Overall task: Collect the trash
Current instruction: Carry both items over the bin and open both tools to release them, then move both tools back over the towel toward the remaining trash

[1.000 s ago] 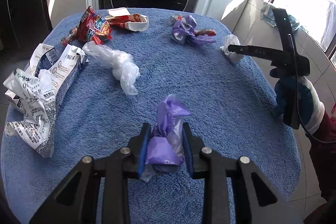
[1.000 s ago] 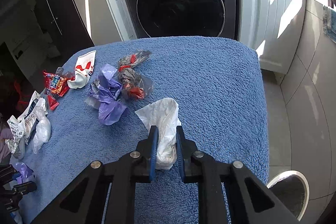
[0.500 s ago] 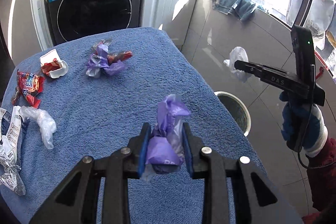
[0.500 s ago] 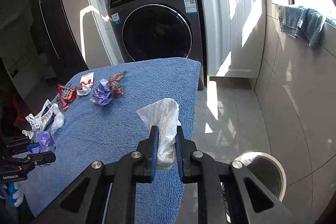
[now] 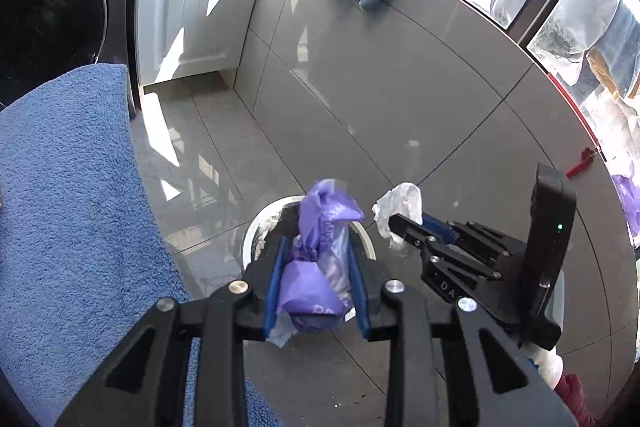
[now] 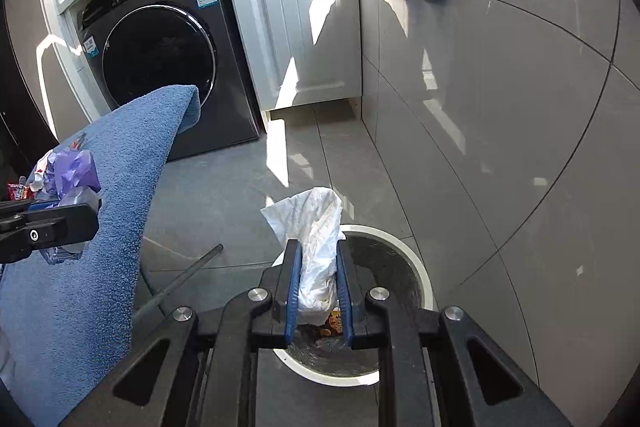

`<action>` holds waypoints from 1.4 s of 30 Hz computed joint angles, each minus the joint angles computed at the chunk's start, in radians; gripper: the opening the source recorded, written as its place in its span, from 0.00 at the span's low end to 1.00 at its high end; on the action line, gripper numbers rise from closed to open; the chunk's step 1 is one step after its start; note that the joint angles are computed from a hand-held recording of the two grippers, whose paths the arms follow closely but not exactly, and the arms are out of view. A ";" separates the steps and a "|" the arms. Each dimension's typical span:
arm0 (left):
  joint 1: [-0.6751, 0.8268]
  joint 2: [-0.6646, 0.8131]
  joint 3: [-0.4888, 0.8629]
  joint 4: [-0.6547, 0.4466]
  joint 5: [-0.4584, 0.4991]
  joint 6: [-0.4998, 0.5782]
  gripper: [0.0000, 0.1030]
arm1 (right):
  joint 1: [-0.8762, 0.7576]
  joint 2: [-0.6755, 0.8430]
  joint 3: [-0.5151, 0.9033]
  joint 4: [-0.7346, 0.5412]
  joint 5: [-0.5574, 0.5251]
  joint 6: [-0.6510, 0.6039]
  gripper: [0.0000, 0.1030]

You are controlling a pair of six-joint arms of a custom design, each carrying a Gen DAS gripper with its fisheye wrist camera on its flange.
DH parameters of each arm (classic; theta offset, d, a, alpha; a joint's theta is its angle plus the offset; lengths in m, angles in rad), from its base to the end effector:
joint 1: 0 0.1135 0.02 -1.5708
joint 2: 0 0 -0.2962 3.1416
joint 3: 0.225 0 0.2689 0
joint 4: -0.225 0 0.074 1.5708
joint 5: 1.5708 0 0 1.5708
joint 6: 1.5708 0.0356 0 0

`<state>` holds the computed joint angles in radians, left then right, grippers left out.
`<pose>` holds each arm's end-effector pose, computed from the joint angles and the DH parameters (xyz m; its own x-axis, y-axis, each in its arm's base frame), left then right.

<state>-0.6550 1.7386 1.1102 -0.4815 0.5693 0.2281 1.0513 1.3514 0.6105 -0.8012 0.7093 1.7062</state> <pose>0.2762 -0.2364 0.2068 -0.5329 0.6495 -0.5424 0.8456 0.3850 -0.3697 0.1156 0.1554 0.1690 -0.5765 0.5065 -0.6412 0.5794 0.8067 0.1163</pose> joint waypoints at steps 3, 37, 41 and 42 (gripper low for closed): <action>-0.074 0.070 0.071 0.023 -0.003 -0.108 0.29 | -0.029 -0.028 -0.034 -0.006 -0.005 0.015 0.18; 0.516 -0.494 -0.326 0.126 -0.092 0.243 0.52 | 0.213 0.295 0.558 -0.269 0.238 -0.027 0.37; 0.650 -0.527 -0.331 0.124 -0.042 0.290 0.52 | 0.201 0.376 0.676 -0.196 0.241 -0.187 0.37; 0.678 -0.533 -0.331 0.126 -0.032 0.296 0.53 | 0.201 0.399 0.707 -0.190 0.240 -0.215 0.37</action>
<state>0.0233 1.2051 0.7791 -0.3556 0.5369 0.5246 1.2527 1.7505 1.3175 -0.9914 0.9491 1.4909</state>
